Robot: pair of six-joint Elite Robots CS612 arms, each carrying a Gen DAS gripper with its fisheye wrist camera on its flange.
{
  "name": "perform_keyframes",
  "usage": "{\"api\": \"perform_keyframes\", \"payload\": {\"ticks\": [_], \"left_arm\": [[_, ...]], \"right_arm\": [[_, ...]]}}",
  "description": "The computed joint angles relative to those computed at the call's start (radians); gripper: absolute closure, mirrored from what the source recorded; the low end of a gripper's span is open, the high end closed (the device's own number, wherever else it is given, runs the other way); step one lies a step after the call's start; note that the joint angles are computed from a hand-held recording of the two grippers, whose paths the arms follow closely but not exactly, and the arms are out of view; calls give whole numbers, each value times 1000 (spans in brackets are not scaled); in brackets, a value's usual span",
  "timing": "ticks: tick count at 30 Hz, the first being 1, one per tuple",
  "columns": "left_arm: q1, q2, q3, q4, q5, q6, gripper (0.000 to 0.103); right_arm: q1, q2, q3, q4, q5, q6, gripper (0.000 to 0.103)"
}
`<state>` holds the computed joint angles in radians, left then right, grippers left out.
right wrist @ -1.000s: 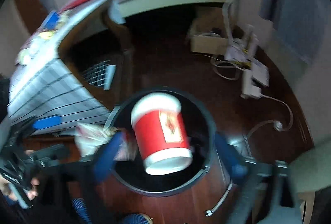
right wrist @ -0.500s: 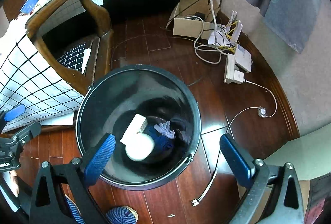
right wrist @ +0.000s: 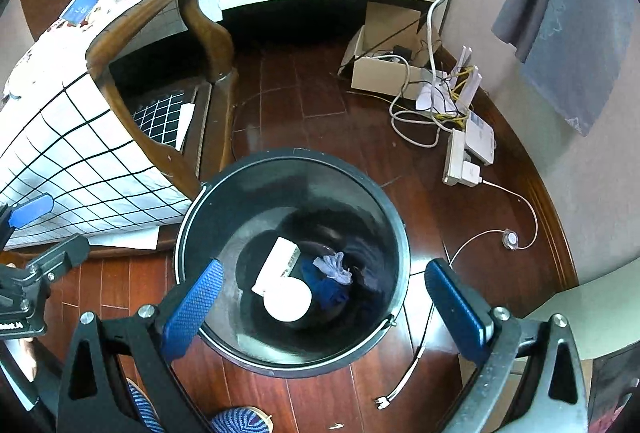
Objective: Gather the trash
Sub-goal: 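Move both tools back over the table toward the remaining trash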
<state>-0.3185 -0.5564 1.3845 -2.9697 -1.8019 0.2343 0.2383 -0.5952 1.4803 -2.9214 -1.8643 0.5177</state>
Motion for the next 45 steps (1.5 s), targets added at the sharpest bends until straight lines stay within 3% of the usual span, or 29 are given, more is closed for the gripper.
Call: {"api": "perform_keyframes", "payload": {"ticks": [16,28,34,37,41,45], "left_arm": [[24,-48,54,-157,41,-35,0],[85,-52,27,-252,94,-140,0],[129,-33,-22,-261,152,-204,0],[156,-16,-61,-246,174,-225,0],[189,9,-128,-184,198,-275,0],[214,43,-209,-144,198,-315,0]], "right_arm": [[42,1,-38,-106,-32,-27,1],[75,48,-167,-225,-46,-82,1],[106,119,-329,-178,-51,-147,1],[113,162,-426,-158,-20,-172,1],[109,227,-614,13,95,-193,1],[122,342,-875,139,106,-261,1]]}}
